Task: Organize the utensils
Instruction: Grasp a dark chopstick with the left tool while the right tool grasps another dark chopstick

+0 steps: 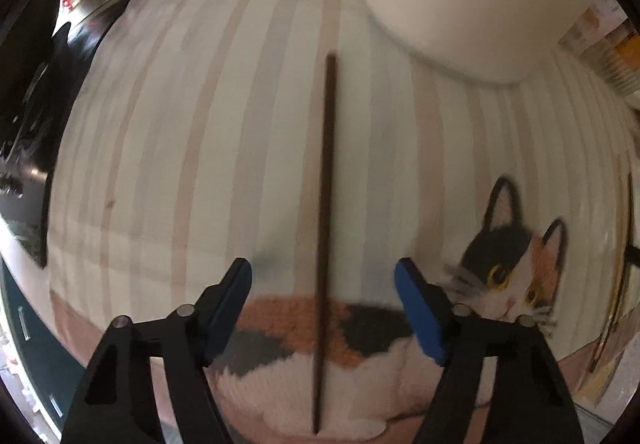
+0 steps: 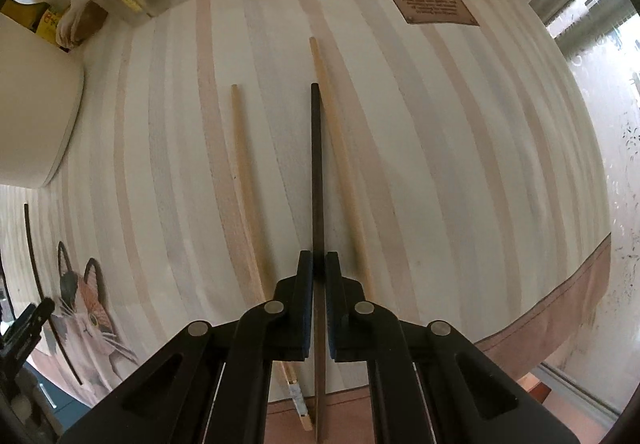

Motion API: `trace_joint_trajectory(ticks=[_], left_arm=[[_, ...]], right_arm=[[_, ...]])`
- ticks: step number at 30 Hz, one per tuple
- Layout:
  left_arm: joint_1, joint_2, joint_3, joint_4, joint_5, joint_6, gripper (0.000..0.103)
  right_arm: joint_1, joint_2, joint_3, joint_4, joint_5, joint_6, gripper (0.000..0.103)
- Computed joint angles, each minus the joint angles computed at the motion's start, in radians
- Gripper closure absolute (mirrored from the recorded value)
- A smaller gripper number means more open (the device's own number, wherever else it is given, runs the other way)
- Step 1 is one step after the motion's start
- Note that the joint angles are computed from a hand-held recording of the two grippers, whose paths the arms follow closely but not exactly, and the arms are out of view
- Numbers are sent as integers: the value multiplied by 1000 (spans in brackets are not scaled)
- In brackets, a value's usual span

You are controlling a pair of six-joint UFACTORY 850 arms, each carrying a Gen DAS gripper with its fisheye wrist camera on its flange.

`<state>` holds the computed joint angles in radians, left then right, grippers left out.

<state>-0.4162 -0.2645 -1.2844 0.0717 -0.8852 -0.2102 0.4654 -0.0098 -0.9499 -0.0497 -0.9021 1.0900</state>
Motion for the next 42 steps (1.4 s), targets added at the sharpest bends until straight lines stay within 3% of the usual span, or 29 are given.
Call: trace_joint_trajectory(ticks=[2,4,6,11,19,23,32,34,36,38,40,42], left_arm=[[0,-12,-18,-29,11,33,54],[-2,-26,-40,-46,10,55,86],[-10,-41,-61,-65,0,80,99],[-30,-22,-38,-150,-28,82,99],[-109,37,33,-168,-16,40,99],[-138,21,7,-170,-20,20,98],[-134,-77,-104,-160,-37,30,95],[-131,-87,-119,-162,-43,31,95],[-125,-97,-137,-160,-53,40,95],[-118,-96,-131,-155,-48,52,95],[-129,-85,-113,-148,-41,39,97],[-136,-99,-133,-139,-48,33,98]], right_arm=[[-4,3,1,0,-5,-6,97],[-24,-9,-6,4,-4,-34,97],[-28,-22,-20,7,-7,-44,97],[-105,-58,-56,70,-9,-172,97],[-160,-3,-1,144,-7,-292,97],[-163,-13,-11,132,-25,-313,97],[-164,-78,-76,99,-61,-297,95],[-174,-86,-84,115,-56,-310,88],[-179,-90,-85,141,-36,-336,67],[-168,-123,-124,144,-43,-352,54],[-138,-159,-162,64,-77,-313,56],[-127,-158,-165,38,-66,-289,64]])
